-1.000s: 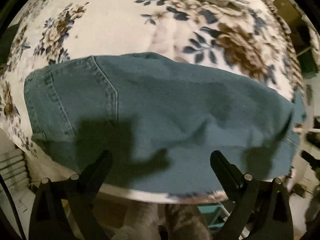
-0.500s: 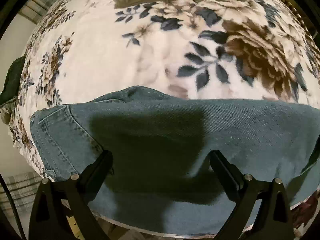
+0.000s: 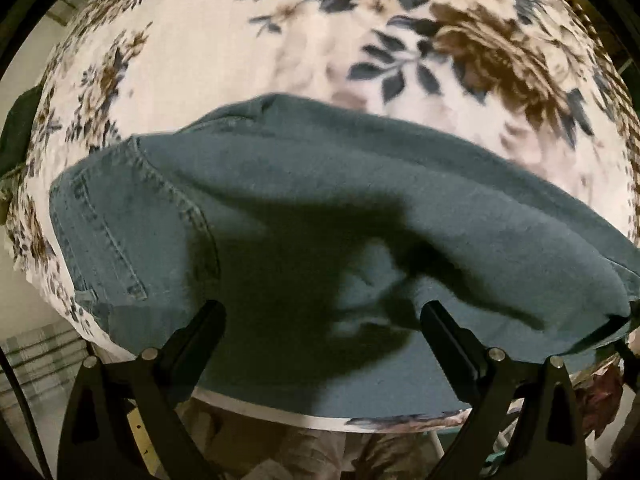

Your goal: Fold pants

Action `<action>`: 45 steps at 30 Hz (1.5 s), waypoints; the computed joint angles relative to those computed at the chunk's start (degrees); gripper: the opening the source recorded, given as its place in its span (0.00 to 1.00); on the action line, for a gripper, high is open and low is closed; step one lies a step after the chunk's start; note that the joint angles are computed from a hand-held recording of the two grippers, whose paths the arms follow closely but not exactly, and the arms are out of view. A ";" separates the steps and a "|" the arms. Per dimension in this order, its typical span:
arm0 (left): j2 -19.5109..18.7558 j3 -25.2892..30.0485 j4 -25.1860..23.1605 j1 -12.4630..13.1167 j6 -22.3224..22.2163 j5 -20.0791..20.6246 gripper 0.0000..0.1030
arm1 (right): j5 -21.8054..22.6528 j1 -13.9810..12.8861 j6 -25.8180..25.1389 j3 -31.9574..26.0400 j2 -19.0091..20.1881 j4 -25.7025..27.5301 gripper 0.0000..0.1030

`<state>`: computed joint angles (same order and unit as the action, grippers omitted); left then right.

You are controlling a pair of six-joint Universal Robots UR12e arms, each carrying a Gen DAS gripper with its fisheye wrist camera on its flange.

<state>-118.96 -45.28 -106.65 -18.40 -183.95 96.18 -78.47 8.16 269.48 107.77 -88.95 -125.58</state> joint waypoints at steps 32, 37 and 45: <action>1.58 -1.58 0.85 -1.34 1.04 -4.20 0.97 | -0.70 -1.62 2.44 6.49 -4.65 -11.49 0.23; 4.29 -5.69 1.93 -0.66 1.22 -6.49 0.97 | -6.05 4.46 7.72 2.34 -2.82 -14.98 0.80; 11.00 -14.58 2.92 8.60 -10.04 -10.41 0.97 | 6.93 10.64 5.45 -8.76 9.32 -19.41 0.80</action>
<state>-107.96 -59.87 -103.73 -9.80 -193.99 85.77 -71.54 18.79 274.93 99.01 -79.63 -144.98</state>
